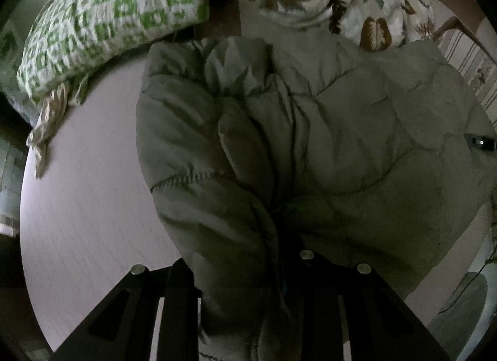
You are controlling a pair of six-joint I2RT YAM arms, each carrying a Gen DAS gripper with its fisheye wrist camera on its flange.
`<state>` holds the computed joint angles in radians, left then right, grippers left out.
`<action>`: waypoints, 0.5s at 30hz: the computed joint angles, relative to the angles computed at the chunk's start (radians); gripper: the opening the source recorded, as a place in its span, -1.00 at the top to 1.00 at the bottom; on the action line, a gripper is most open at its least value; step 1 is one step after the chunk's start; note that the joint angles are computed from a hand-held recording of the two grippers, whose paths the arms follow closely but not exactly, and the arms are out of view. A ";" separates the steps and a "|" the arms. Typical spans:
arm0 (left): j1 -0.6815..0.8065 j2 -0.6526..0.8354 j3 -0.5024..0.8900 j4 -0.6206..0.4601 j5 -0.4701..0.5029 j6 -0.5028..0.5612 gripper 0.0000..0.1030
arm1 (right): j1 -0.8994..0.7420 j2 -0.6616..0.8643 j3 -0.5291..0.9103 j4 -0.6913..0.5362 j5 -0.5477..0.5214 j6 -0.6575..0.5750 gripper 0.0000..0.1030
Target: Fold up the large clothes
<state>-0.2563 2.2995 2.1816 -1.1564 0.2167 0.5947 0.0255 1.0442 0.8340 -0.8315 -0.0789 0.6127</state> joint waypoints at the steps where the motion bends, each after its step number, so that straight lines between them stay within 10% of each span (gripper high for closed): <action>1: -0.001 -0.035 -0.091 0.064 -0.017 0.003 0.48 | 0.006 -0.011 -0.027 0.015 0.001 0.015 0.46; 13: -0.030 -0.178 -0.435 0.354 -0.094 -0.025 0.29 | -0.009 0.032 -0.232 0.214 0.022 0.076 0.26; 15: -0.020 -0.231 -0.499 0.366 -0.078 -0.047 0.14 | -0.007 0.024 -0.228 0.196 0.042 0.090 -0.13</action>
<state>-0.2759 2.0681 1.6830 -0.7902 0.1386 0.5474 0.0189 1.0682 0.6055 -0.6354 -0.0367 0.7028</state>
